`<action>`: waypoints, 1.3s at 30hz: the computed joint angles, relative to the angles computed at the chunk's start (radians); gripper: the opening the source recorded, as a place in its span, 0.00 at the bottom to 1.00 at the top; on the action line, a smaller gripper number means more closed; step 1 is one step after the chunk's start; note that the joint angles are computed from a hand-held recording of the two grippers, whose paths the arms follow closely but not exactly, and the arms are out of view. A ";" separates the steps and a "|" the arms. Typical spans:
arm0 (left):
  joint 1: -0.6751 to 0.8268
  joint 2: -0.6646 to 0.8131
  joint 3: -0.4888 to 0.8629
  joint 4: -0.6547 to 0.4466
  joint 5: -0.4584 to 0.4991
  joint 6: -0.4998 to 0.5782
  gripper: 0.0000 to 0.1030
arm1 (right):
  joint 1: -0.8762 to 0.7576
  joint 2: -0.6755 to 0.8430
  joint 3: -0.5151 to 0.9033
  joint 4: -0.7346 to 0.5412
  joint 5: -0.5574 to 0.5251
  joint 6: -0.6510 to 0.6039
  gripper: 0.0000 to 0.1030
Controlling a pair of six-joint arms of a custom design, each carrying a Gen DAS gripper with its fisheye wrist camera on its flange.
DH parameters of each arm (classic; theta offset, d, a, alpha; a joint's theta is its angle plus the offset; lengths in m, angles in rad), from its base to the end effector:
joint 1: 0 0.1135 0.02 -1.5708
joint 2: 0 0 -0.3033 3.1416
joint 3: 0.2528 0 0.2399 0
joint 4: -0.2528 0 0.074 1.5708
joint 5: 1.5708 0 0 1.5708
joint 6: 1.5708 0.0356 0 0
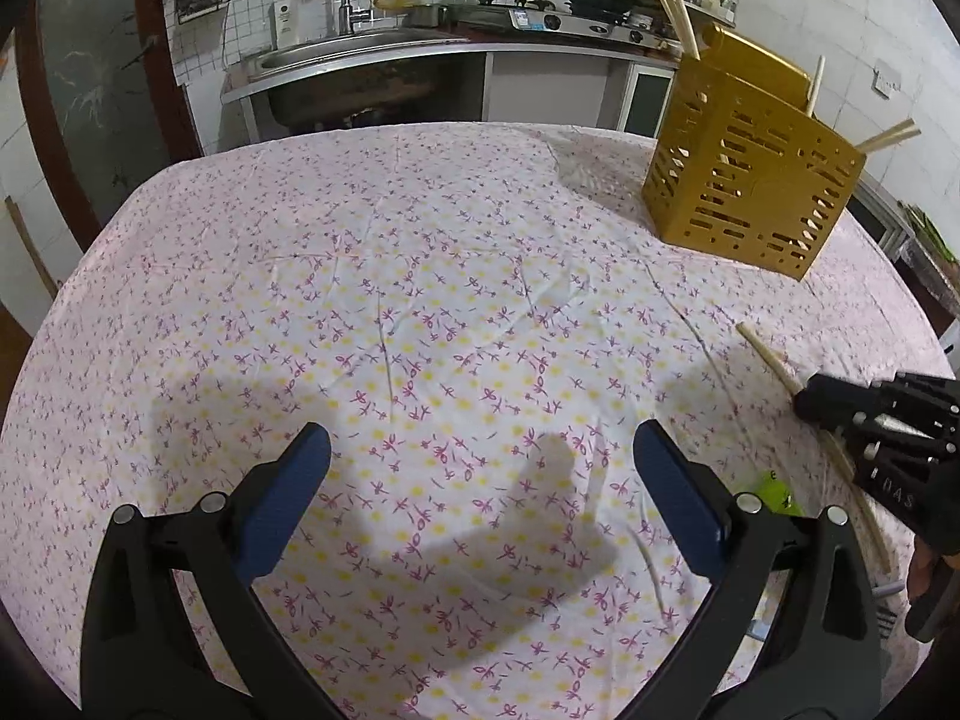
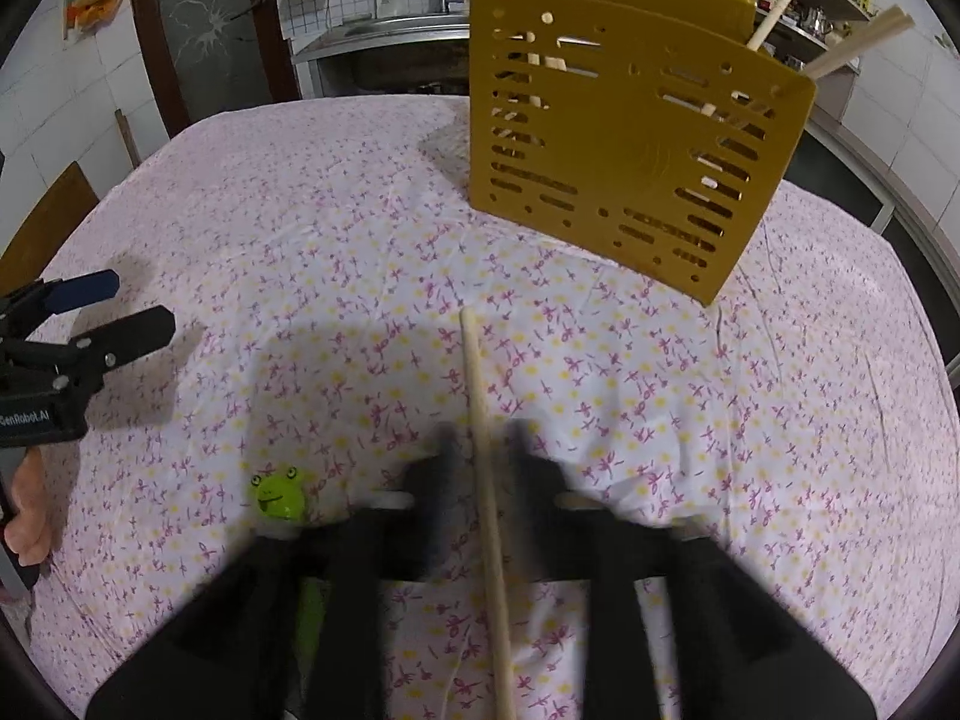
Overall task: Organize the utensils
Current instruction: 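Grasp a chopstick with the right tool while the left tool approaches the green frog fork, then grasp the green frog-handled fork with the left tool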
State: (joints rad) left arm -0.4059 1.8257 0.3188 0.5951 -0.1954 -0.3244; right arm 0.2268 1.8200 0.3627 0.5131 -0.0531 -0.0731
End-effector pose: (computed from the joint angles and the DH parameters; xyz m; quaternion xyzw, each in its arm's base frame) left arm 0.2213 -0.0876 0.0929 0.0068 0.9422 -0.0288 0.3338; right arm 0.2383 0.0569 0.0947 -0.1501 0.9391 0.0488 0.3052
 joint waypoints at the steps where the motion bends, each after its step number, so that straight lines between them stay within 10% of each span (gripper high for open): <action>1: -0.003 0.003 0.002 -0.002 0.002 -0.001 0.95 | 0.005 0.002 -0.010 0.015 0.009 -0.005 0.49; 7: -0.032 -0.005 -0.002 -0.011 -0.010 -0.001 0.95 | 0.041 -0.003 0.005 -0.019 0.099 -0.008 0.08; 25: -0.273 -0.057 0.124 -0.307 -0.015 -0.210 0.93 | -0.334 -0.153 0.055 -0.243 -0.118 -0.206 0.06; 39: -0.444 0.132 0.410 -0.632 -0.092 -0.498 0.57 | -0.595 -0.100 -0.001 -0.133 -0.252 -0.332 0.06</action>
